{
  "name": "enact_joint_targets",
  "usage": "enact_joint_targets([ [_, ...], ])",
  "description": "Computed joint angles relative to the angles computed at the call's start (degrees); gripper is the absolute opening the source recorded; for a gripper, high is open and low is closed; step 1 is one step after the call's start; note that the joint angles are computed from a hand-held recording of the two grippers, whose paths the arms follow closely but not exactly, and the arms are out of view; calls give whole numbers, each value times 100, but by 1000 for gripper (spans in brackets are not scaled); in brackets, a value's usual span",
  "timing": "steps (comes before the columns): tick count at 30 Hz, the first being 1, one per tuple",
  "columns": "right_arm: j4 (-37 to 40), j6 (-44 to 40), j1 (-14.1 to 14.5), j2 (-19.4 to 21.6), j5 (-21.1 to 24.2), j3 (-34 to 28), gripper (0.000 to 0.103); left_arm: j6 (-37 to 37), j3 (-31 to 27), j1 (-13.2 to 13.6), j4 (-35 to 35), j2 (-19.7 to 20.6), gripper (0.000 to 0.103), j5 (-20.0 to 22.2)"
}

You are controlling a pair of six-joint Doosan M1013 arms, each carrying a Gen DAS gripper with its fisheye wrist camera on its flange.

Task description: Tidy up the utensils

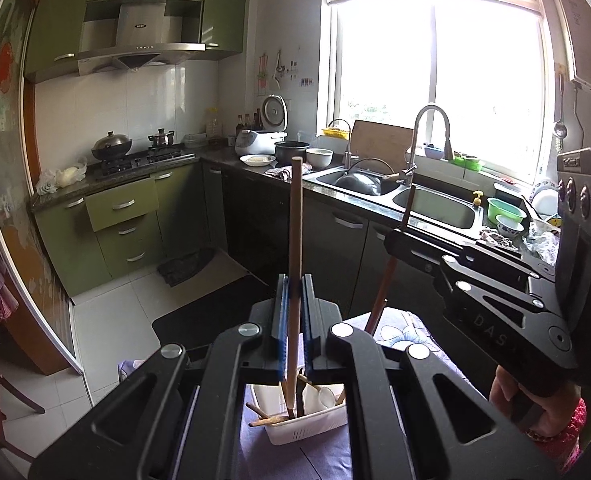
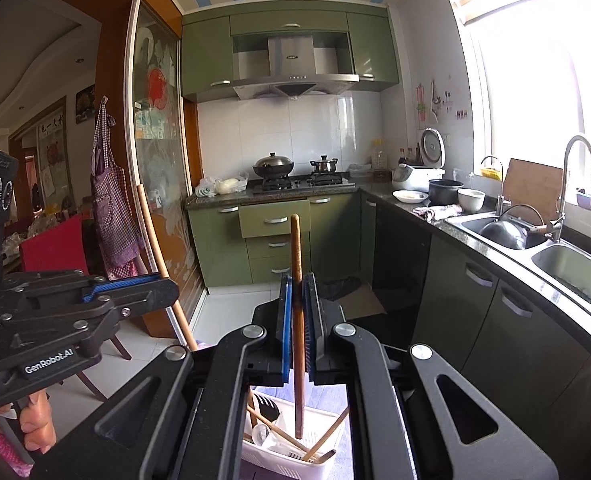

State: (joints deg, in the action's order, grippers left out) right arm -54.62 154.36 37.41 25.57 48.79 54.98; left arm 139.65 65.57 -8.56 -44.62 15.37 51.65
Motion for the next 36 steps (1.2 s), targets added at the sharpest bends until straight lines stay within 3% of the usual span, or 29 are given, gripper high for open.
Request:
enact_joint_targets([
  [13,260,118,11,56,-96,319,9,-213,137,-36,465,164,6,140],
  [20,-254,579,250,-123,-43,559,10,-42,360,69,276,-17,13,209],
  [22,-406,682,348,-193,33,646,16,48,469,128,160,-126,17,197],
  [26,-665,913,575,-323,280,821,16,265,748,270,-77,-385,19,210],
  [29,-848,1229,755,-474,457,1095,23,481,1069,402,-249,-629,21,185],
  [31,-960,1459,902,-560,616,1280,27,602,1305,506,-373,-785,30,196],
  [33,-1105,1782,1056,-655,725,1522,41,725,1576,619,-486,-939,43,174],
  [36,-1226,2169,1302,-764,937,1871,53,884,1960,754,-585,-1133,50,106],
])
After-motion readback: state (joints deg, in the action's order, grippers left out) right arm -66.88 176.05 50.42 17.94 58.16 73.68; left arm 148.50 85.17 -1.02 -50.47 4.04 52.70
